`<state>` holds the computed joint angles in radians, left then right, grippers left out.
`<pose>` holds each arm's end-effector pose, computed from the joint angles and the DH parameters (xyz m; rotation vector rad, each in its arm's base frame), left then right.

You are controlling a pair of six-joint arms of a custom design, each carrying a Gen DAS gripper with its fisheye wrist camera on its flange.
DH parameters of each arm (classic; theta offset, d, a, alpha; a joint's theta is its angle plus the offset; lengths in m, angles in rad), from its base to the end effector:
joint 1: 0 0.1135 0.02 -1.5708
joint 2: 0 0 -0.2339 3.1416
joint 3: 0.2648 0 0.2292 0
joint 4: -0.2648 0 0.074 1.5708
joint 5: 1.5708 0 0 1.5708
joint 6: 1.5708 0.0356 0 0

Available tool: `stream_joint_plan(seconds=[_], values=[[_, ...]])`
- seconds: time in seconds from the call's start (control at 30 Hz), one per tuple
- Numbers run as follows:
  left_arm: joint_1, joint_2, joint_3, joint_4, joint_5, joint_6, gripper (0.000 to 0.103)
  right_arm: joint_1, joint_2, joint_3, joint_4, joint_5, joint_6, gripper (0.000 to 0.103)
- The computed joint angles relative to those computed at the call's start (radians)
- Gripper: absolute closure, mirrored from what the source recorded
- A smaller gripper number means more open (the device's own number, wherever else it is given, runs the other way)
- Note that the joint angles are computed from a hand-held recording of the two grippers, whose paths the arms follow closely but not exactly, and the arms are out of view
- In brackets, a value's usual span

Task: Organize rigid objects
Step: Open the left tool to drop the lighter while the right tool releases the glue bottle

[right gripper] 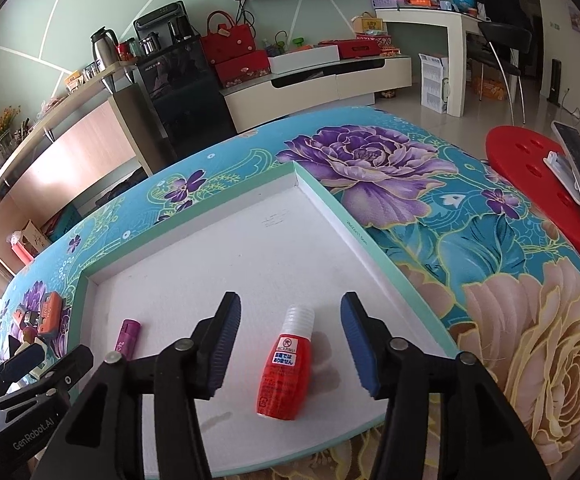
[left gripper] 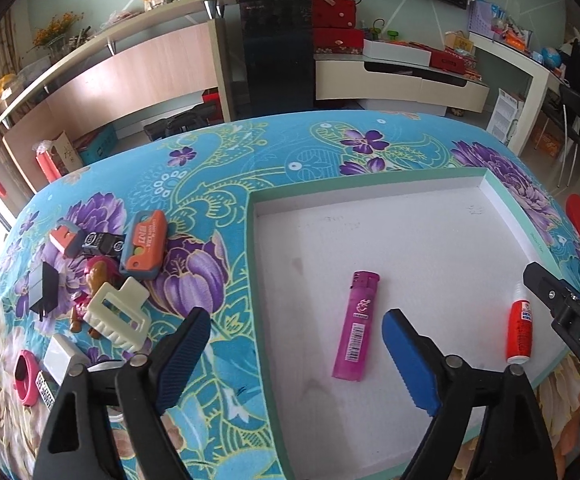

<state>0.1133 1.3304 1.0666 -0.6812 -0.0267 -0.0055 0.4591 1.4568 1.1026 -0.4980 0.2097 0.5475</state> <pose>0.2559 0.0301 0.2521 -0.1603 2.5119 0.0774 0.2662 0.1233 0.2435 0.2015 2.4009 0.2142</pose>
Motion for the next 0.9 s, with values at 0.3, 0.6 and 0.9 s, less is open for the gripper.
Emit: stream_joint_plan(seconds=[0.3, 0.6, 0.9], values=[[0.092, -0.051, -0.057, 0.025, -0.034, -0.013, 0.000, 0.060, 0.026, 0.039, 0.009, 0.001, 0.005, 0.023], [0.141, -0.040, -0.060, 0.026, -0.038, -0.041, 0.000, 0.085, 0.054, 0.070, -0.004, 0.025, 0.048, 0.005], [0.168, -0.068, -0.079, 0.055, -0.013, -0.033, 0.000, 0.110, 0.072, 0.103, -0.020, 0.033, 0.051, 0.005]])
